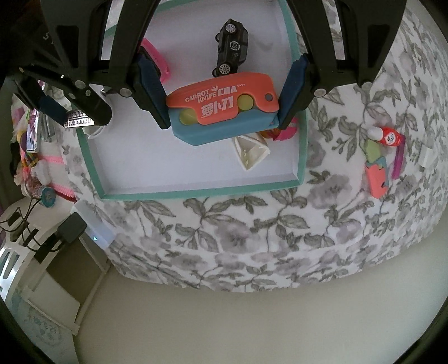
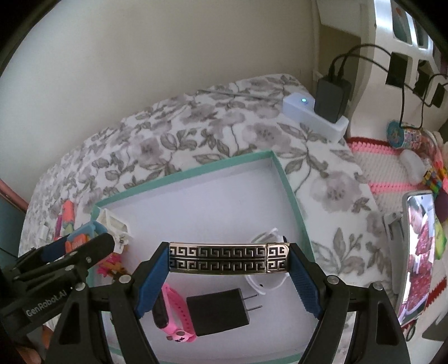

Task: Organize rigid objects
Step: 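Carry the orange knife and gold bracelet over the tray with both tools, then lower the knife and bracelet into the tray and open both tools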

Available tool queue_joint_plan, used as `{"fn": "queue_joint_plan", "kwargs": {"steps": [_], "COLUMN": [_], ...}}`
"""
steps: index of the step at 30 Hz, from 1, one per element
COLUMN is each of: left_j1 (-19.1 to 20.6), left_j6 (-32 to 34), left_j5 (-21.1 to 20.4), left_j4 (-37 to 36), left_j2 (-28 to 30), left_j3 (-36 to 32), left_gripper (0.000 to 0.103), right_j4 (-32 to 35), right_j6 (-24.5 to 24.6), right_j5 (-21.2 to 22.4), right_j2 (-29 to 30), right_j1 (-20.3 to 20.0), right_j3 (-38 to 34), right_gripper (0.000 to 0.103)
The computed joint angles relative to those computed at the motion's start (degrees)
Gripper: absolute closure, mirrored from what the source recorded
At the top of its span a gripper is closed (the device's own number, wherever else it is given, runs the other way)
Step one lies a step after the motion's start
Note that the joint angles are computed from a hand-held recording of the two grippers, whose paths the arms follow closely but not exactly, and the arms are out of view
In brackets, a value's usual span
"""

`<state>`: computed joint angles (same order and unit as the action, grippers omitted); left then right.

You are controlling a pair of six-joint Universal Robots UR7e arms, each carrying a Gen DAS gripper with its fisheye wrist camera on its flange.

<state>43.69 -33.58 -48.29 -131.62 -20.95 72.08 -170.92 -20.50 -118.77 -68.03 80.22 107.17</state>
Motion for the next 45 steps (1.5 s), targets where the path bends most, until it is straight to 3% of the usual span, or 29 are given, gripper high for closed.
{"fn": "queue_joint_plan", "kwargs": {"steps": [21, 45], "left_j1": [0.4, 0.46], "left_j6": [-1.94, -3.1], "left_j5": [-1.18, -2.31], "left_j4": [2.9, 3.05], "left_j2": [1.21, 0.52], "left_j3": [-1.43, -1.39], "left_gripper": [0.027, 0.027], "right_j4": [4.47, 3.94], "right_j6": [0.93, -1.53], "right_j5": [-1.92, -4.32], "right_j2": [0.24, 1.26], "right_j1": [-0.64, 0.07], "right_j3": [-0.95, -1.37], "right_gripper": [0.02, 0.019]}}
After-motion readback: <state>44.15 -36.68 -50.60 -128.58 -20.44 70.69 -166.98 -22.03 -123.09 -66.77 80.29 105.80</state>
